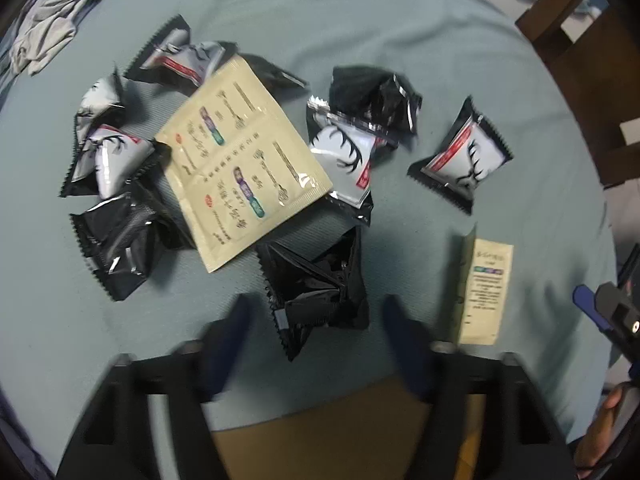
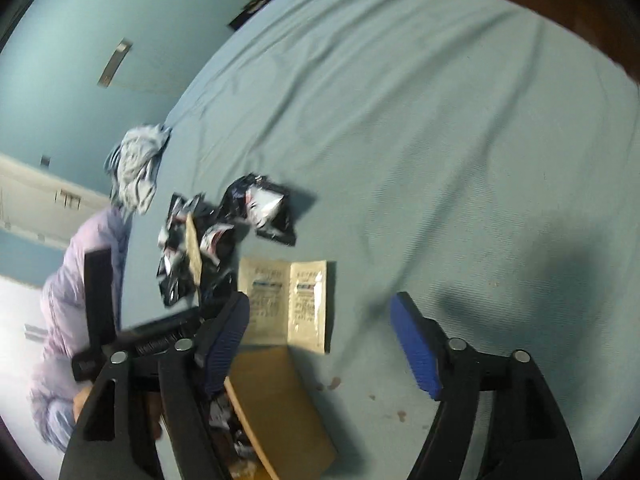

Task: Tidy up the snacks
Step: 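Reach the right gripper to the pile and grasp a tan paper sachet, then carry the tan sachet to the box with the right gripper while the left gripper grasps a black packet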

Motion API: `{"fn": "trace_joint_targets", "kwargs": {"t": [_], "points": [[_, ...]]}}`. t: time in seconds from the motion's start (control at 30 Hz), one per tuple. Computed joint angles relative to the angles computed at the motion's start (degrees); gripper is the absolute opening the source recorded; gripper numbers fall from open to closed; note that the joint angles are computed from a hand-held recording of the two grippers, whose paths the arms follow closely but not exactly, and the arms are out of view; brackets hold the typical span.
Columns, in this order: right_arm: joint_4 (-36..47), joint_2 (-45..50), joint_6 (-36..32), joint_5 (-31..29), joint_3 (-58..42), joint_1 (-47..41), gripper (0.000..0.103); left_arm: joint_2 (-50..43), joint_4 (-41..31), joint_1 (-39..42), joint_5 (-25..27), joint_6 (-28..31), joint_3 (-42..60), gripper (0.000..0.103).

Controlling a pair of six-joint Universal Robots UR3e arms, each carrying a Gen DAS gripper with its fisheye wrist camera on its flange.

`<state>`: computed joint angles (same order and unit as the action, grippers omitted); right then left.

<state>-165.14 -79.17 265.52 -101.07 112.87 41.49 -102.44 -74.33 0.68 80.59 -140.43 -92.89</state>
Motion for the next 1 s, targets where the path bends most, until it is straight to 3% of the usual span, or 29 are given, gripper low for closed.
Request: {"fn": "trace_joint_targets", "kwargs": {"t": [0.13,0.27,0.33,0.5,0.53,0.67,0.77,0.87,1.0], "points": [[-6.08,0.67,-4.89,11.23,2.93,-6.05,0.073,2.73,1.50,2.07,-3.12,0.88,-3.56,0.036],[0.31,3.95,-9.42,12.58,-4.49,-6.55,0.073,10.02,1.84,6.07,-4.87,3.58,-7.52,0.036],[3.63,5.61,-11.00,13.88,-7.69,-7.13,0.073,15.09,-3.39,11.14,-8.49,7.20,-7.91,0.036],[16.46,9.55,-12.39,17.06,-18.01,-8.90,0.073,29.88,-22.63,28.32,-15.67,25.63,-7.58,0.036],[20.55,11.69,-13.10,17.77,-22.17,-9.28,0.073,33.40,-29.25,33.65,-15.89,31.94,-6.94,0.036],[35.29,20.10,-12.16,18.80,-37.62,-10.16,0.073,37.31,-44.53,45.54,-15.02,44.87,-4.43,0.036],[46.64,25.42,-14.08,20.55,-48.98,-11.11,0.073,42.62,-45.88,50.71,-13.47,51.86,-10.11,0.037],[56.79,31.18,-17.79,21.07,-60.73,-11.19,0.080,44.86,-46.69,51.11,-11.42,52.97,-13.40,0.037],[68.33,37.84,-22.01,18.31,-75.41,-9.65,0.081,46.41,-47.87,51.06,-10.92,54.91,-15.35,0.036]]}}
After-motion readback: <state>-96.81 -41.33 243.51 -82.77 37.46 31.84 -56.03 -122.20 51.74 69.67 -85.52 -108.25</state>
